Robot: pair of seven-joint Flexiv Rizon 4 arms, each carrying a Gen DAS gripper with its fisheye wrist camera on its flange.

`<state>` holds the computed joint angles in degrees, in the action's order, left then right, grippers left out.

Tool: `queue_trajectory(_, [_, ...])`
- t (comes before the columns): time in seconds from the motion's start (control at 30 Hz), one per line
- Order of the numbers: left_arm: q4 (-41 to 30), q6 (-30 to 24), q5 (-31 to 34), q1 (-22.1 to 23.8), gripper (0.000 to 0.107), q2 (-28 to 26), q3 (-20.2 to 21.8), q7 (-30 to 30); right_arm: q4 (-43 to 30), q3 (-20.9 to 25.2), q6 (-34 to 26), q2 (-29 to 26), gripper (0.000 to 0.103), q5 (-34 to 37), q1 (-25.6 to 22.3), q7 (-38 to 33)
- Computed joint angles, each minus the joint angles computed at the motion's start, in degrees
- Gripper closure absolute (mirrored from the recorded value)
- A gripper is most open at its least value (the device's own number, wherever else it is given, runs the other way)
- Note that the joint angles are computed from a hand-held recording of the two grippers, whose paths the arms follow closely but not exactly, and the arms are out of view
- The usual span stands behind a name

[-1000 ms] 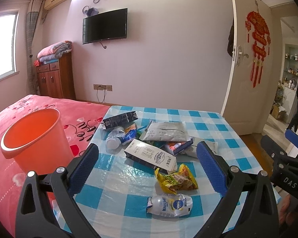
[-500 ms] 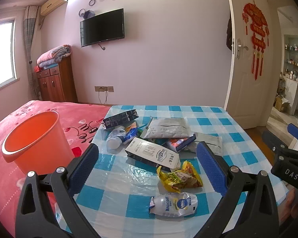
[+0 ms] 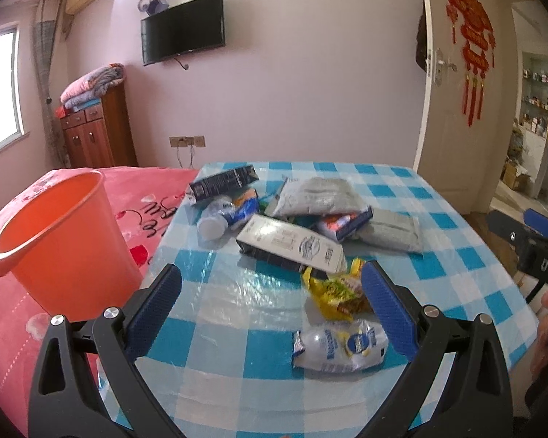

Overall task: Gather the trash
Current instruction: 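Grasp the white MAGICDAY pouch with the left tool while the right tool approaches the yellow snack bag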

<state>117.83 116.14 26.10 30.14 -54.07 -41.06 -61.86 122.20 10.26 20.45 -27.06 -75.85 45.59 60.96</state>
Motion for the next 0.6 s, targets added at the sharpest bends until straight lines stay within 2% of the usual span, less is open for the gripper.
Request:
queue_trajectory(0.3, [-0.43, -5.05, -1.16, 0.3, 0.008, -2.68, -0.62, 5.85, 1.26, -1.49, 11.17, -1.49, 0.005, -7.57, -4.14, 3.31])
queue_trajectory(0.47, [0.56, -9.08, -3.83, 0.35, 0.008, -3.84, -1.6, 10.63, 1.07, -2.56, 17.31, -2.45, 0.005, -13.31, -6.58, 5.28])
queue_trajectory(0.6, [0.61, -10.53, -6.88, -1.46, 0.008, -3.93, -0.67, 14.04, 0.82, -2.86, 20.21, -3.12, 0.005, -15.84, -8.11, 6.35])
